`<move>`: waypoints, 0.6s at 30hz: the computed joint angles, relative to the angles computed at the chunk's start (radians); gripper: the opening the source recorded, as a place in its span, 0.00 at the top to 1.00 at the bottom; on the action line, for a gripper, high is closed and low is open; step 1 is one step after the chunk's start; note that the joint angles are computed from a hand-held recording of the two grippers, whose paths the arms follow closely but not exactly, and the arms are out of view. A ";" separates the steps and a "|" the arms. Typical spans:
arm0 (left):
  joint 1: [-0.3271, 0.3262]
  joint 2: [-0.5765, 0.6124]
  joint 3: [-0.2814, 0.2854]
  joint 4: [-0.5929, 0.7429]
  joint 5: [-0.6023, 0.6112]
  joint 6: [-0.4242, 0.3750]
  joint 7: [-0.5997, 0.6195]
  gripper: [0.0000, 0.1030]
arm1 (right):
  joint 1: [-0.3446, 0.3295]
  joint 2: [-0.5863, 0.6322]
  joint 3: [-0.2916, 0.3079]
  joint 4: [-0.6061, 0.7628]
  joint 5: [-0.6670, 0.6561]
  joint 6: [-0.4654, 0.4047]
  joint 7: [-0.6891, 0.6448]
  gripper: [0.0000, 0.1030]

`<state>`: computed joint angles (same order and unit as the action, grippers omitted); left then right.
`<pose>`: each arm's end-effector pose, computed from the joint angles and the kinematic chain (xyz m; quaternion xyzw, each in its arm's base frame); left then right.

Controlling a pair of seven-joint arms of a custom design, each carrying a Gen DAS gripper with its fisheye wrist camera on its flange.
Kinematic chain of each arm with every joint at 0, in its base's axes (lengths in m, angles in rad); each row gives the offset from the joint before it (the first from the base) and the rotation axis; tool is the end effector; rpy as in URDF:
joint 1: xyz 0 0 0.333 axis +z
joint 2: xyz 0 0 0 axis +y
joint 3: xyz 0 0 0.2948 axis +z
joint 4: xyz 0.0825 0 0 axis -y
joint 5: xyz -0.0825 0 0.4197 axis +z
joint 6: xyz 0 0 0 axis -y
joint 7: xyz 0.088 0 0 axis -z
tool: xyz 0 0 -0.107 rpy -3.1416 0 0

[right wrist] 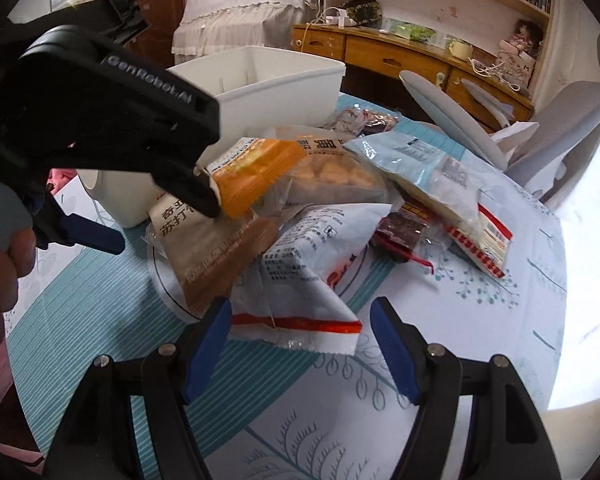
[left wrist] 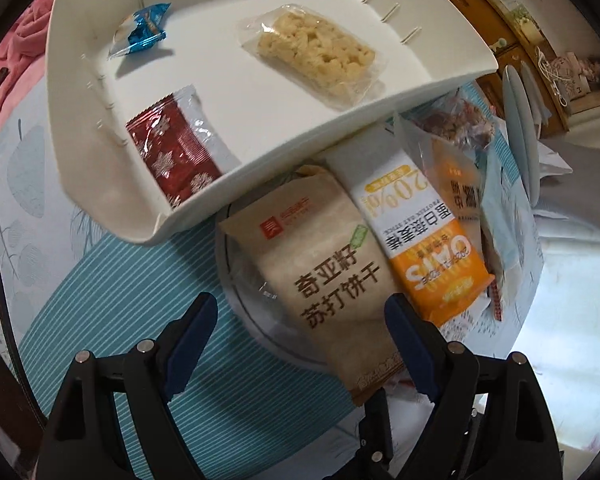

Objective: Organize snacks
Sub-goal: 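Reach the left tool to the beige soda-cracker bag while the right tool reaches a white wrapper, then grasp the beige soda-cracker bag with the left tool while the right tool grasps the white wrapper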

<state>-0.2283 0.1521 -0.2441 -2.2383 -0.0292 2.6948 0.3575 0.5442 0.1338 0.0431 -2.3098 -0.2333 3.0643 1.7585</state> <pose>0.5251 -0.2673 0.2884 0.9104 -0.3834 0.1518 0.0349 0.4778 0.3401 0.3086 -0.8472 0.4339 -0.1558 0.2639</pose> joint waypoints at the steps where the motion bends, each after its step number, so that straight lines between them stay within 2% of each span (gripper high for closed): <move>1: 0.000 0.007 0.001 0.004 0.000 0.008 -0.003 0.16 | -0.006 0.006 0.008 0.003 0.014 0.004 -0.011 0.34; 4: 0.004 0.036 0.004 0.027 -0.004 0.029 -0.011 0.15 | -0.043 0.023 0.058 0.014 0.117 0.003 -0.102 0.42; 7: -0.001 0.071 0.014 0.070 0.028 0.020 -0.042 0.14 | -0.029 0.032 0.047 0.019 0.142 0.008 -0.120 0.46; 10: 0.002 0.105 0.014 0.109 0.040 0.002 -0.052 0.13 | -0.064 0.038 0.091 0.027 0.242 0.001 -0.200 0.47; 13: 0.000 0.121 0.016 0.126 0.051 -0.010 -0.072 0.14 | -0.073 0.044 0.102 0.031 0.302 0.003 -0.252 0.48; 17: 0.002 0.140 0.014 0.159 0.062 -0.067 -0.071 0.24 | -0.149 0.047 0.194 0.043 0.503 -0.029 -0.396 0.52; 18: 0.003 0.138 0.014 0.157 0.063 -0.073 -0.071 0.26 | -0.152 0.046 0.200 0.048 0.539 -0.039 -0.418 0.52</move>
<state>-0.2256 0.2899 -0.2304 -2.0815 0.0340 2.6221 0.2869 0.3920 0.1802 0.2426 -2.2618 0.3058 3.0250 1.3405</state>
